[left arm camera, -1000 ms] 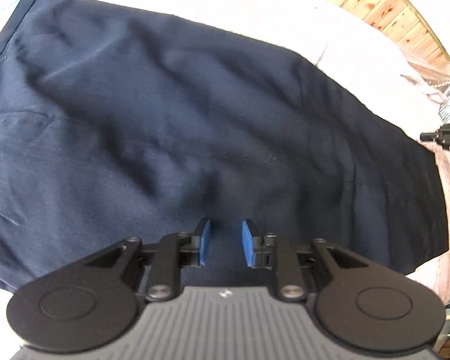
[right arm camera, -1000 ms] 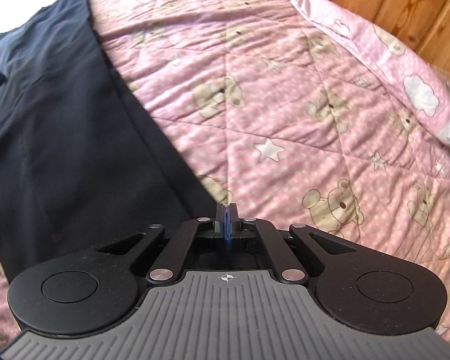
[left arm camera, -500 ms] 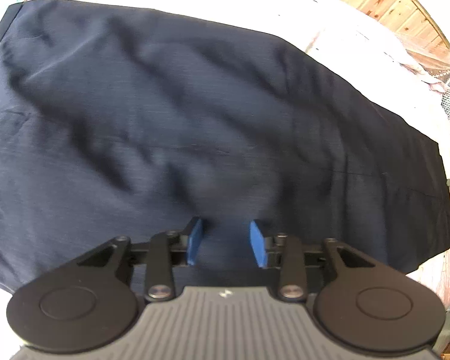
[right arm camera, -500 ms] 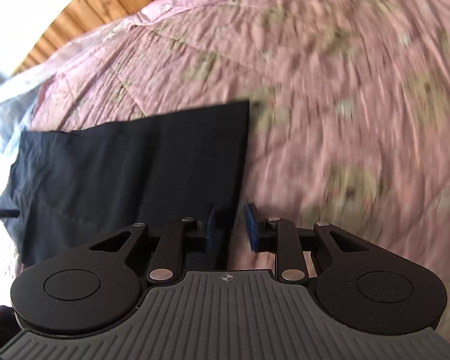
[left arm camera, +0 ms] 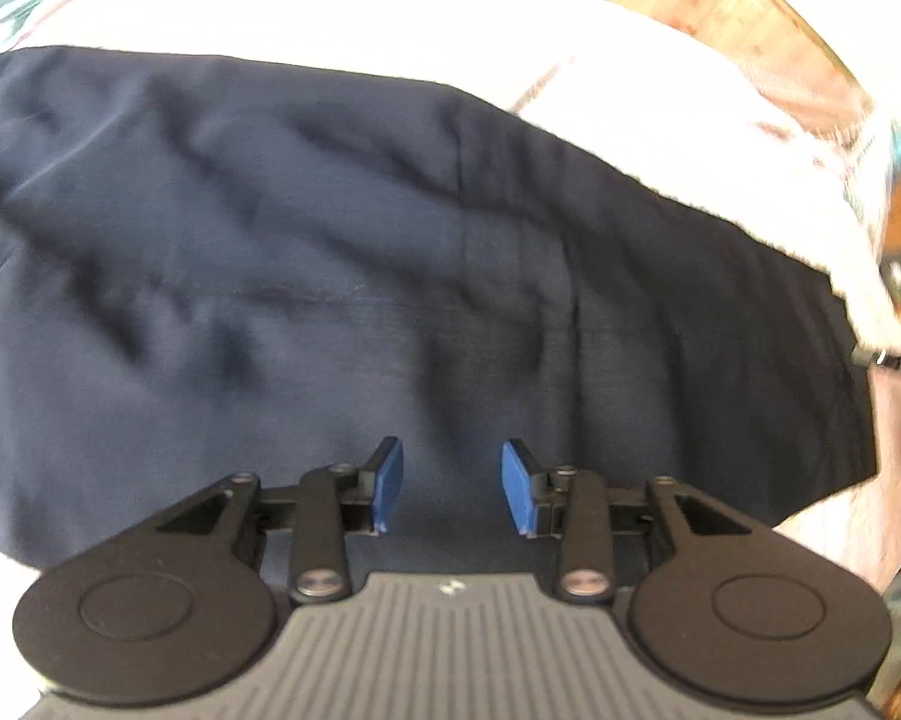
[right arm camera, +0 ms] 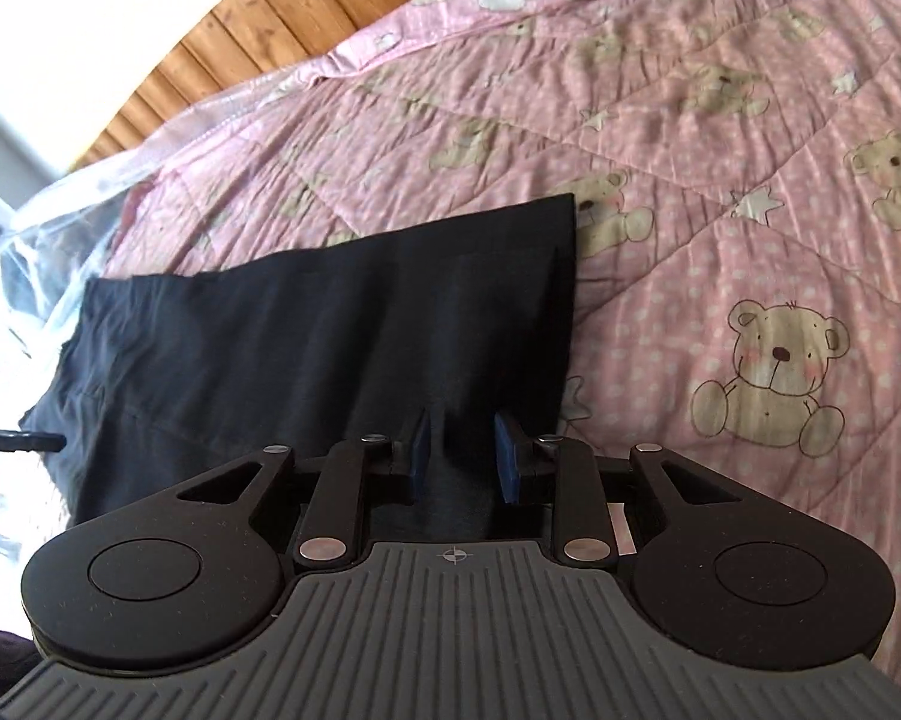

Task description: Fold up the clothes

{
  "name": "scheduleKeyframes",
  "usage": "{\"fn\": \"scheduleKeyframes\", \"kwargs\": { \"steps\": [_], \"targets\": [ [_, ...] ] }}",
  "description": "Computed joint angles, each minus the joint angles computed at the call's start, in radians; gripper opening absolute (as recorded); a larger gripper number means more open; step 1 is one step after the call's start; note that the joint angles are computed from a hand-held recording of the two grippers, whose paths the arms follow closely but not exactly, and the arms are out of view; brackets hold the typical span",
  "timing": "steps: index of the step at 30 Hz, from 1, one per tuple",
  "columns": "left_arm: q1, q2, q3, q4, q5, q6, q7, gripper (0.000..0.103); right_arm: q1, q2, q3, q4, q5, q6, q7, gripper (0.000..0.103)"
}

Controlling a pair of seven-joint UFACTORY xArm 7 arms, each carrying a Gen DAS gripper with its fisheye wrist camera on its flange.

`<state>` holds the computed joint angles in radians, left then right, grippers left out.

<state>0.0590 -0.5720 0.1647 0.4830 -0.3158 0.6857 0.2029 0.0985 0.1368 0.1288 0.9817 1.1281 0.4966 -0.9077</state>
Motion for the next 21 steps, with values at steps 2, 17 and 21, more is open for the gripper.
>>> {"fn": "scheduleKeyframes", "kwargs": {
  "steps": [2,17,21],
  "targets": [
    [0.026,-0.054,-0.059,-0.022,0.031,0.015,-0.090,0.038,-0.030,0.027,-0.002,0.023,0.099,0.040,-0.096,0.027],
    [-0.154,-0.184,-0.356,-0.024,0.180,0.036,-0.767,0.039,-0.129,0.295,0.046,0.357,0.060,0.176,-0.190,0.000],
    [-0.195,-0.215,-0.360,-0.046,0.212,0.033,-0.869,0.039,-0.147,0.324,0.058,0.403,0.023,0.154,-0.172,0.000]
  ]
}}
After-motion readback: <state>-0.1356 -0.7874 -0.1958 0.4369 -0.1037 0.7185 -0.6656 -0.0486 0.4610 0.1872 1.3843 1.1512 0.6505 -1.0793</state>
